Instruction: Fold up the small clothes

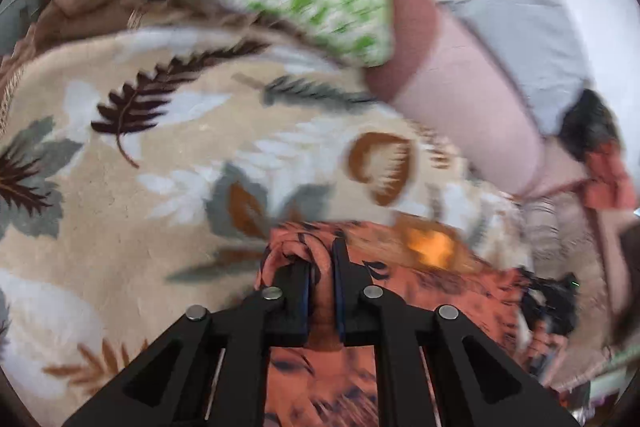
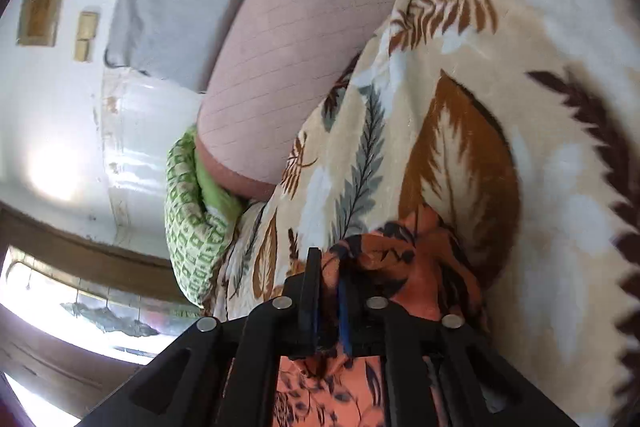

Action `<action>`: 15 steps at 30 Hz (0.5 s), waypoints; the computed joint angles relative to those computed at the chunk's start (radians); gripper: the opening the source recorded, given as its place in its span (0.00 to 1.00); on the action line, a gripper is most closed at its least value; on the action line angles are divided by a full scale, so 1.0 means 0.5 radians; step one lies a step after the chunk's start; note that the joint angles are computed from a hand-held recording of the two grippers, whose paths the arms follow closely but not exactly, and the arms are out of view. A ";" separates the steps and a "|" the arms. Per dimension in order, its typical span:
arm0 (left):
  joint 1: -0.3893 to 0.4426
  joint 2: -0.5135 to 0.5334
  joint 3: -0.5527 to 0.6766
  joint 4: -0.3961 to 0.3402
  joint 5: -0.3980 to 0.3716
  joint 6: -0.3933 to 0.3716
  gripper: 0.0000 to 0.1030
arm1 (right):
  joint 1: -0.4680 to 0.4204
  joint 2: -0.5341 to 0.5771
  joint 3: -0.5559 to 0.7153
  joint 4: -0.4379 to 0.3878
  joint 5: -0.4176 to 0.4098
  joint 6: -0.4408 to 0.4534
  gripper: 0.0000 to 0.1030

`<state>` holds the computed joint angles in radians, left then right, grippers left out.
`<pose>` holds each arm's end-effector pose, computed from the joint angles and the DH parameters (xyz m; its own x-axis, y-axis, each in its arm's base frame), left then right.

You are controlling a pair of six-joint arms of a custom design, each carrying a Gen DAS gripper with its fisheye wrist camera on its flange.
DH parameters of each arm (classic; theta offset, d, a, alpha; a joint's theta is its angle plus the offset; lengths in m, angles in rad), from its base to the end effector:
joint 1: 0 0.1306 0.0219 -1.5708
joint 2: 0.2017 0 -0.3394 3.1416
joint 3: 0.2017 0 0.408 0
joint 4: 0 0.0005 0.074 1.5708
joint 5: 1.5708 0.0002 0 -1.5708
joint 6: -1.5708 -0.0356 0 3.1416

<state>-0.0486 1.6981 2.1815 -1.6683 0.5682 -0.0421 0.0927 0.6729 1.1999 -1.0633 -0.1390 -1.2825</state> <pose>0.5302 -0.0455 0.5450 -0.9143 0.0800 -0.3970 0.2820 0.8294 -0.4823 0.2492 0.0276 0.5402 -0.3462 0.9214 -0.1765 0.4280 0.3226 0.8443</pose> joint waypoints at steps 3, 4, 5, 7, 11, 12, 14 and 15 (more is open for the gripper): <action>0.028 -0.042 -0.176 0.156 0.092 0.170 0.16 | -0.153 0.046 -0.091 0.138 -0.235 -0.068 0.11; 0.049 -0.070 -0.229 0.204 0.160 0.209 0.18 | -0.179 0.020 -0.123 0.168 -0.271 -0.093 0.12; 0.069 -0.107 -0.276 0.259 0.218 0.231 0.20 | -0.214 -0.010 -0.159 0.226 -0.313 -0.121 0.12; 0.101 -0.186 -0.353 0.371 0.301 0.283 0.38 | -0.253 -0.068 -0.175 0.263 -0.335 -0.108 0.13; 0.162 -0.466 -0.610 0.856 0.180 0.674 0.78 | -0.231 -0.157 -0.109 0.239 -0.256 -0.057 0.44; 0.177 -0.535 -0.663 0.918 0.159 0.727 0.78 | -0.192 -0.149 -0.053 0.171 -0.172 -0.035 0.79; 0.193 -0.671 -0.747 0.958 0.137 0.740 0.78 | -0.073 -0.160 0.054 0.078 0.125 0.016 0.85; 0.189 -0.729 -0.777 0.936 0.109 0.703 0.78 | -0.064 -0.178 0.088 0.053 0.170 0.058 0.84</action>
<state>0.0457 1.3334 1.7932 -1.2001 0.6228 0.3092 0.0608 0.5836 1.2437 -1.0366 -0.0541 -1.2536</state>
